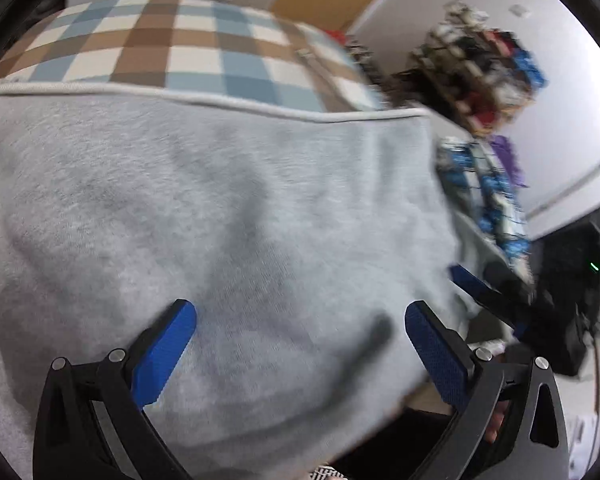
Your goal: Fold large clothes
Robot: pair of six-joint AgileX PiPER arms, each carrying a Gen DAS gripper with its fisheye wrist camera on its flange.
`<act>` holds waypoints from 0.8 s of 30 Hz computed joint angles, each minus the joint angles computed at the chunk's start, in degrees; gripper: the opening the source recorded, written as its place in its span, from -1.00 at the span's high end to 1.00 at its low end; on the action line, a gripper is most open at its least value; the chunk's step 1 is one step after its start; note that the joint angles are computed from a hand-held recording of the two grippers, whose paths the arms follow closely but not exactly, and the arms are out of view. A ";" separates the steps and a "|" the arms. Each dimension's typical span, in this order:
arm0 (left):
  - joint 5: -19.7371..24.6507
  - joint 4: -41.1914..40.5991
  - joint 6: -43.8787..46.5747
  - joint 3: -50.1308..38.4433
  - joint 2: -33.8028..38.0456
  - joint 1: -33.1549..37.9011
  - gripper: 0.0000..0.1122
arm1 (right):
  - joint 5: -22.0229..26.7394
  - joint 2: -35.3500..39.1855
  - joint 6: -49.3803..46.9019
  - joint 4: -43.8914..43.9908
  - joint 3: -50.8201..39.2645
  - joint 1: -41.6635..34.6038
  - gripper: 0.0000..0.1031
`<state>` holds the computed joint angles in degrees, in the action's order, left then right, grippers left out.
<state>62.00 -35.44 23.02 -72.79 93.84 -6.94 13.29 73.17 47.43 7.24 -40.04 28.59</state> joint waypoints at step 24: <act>-26.49 -13.39 24.11 24.68 -37.27 7.90 -0.81 | 8.45 -0.62 15.59 -16.08 -0.56 3.09 -1.00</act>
<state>35.50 -48.83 47.13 -48.12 56.56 0.96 21.74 72.55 63.02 -8.84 -40.60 31.68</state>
